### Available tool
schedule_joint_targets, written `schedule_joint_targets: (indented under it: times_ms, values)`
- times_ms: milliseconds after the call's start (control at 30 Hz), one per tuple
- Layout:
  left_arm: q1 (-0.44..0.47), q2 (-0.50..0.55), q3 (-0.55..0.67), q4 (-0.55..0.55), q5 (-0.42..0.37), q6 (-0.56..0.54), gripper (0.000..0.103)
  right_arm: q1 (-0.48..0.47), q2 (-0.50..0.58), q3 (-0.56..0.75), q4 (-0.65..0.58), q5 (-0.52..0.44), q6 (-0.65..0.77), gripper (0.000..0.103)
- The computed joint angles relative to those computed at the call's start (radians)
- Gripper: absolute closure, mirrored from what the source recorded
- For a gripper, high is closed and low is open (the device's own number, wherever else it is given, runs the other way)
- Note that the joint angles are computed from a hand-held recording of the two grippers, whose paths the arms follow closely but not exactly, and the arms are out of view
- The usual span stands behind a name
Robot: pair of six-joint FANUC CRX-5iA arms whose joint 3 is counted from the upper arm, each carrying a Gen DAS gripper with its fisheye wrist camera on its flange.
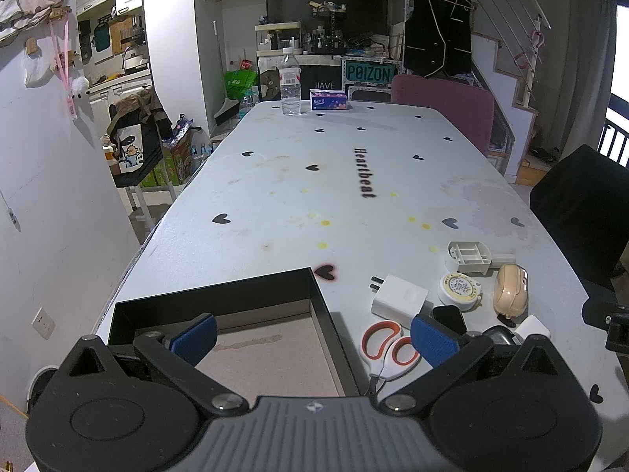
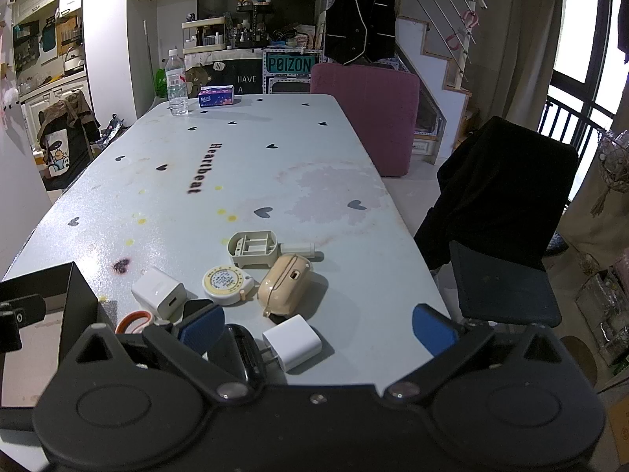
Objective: Organize rigid objects
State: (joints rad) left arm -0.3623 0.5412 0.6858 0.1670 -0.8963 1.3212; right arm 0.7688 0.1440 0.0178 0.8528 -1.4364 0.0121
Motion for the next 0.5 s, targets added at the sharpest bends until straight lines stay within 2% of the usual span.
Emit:
schedule_joint_targets:
  times_ms: [500]
  values:
    - [-0.007, -0.008, -0.009, -0.005, 0.004, 0.006, 0.0, 0.0, 0.001, 0.0, 0.0, 0.0, 0.002, 0.0]
